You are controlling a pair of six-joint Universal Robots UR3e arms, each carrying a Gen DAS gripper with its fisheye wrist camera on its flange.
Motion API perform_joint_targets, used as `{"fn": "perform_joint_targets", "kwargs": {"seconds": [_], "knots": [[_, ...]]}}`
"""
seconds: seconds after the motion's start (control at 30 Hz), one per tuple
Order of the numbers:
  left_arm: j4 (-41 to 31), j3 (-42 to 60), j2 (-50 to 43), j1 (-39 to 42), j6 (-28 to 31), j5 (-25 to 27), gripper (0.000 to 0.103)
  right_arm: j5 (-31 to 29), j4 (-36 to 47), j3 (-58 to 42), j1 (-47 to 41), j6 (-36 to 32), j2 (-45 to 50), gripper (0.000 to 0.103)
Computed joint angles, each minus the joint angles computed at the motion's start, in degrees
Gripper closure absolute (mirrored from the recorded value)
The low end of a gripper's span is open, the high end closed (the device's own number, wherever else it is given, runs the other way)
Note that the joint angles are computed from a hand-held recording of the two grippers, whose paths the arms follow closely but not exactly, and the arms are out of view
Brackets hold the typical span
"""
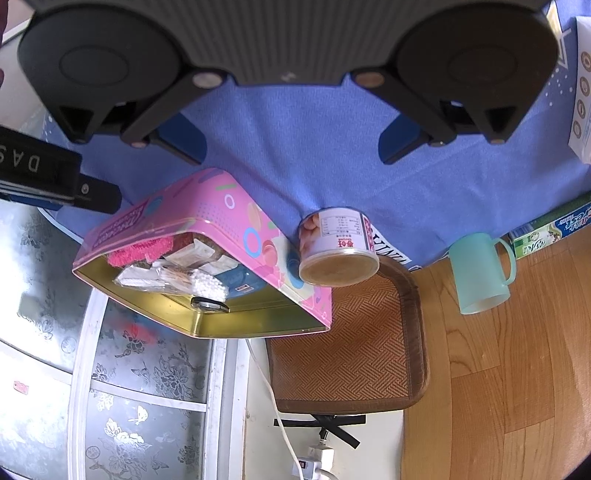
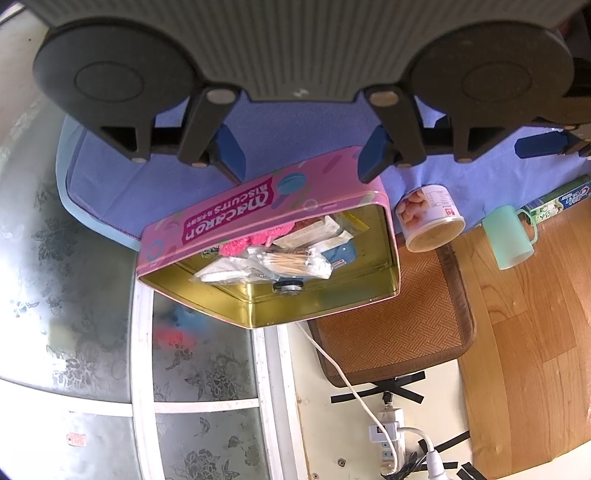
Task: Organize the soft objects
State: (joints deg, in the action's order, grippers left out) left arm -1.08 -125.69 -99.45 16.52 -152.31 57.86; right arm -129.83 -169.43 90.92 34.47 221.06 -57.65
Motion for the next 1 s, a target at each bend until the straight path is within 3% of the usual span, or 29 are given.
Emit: {"fn": "perform_joint_targets", "kwargs": {"seconds": [1.0], "knots": [[-0.21,3.17,-4.52,-2.25,0.11,4.99,0.000,2.17,-8.22,3.53,0.48,-5.92,0.58,0.034]]}}
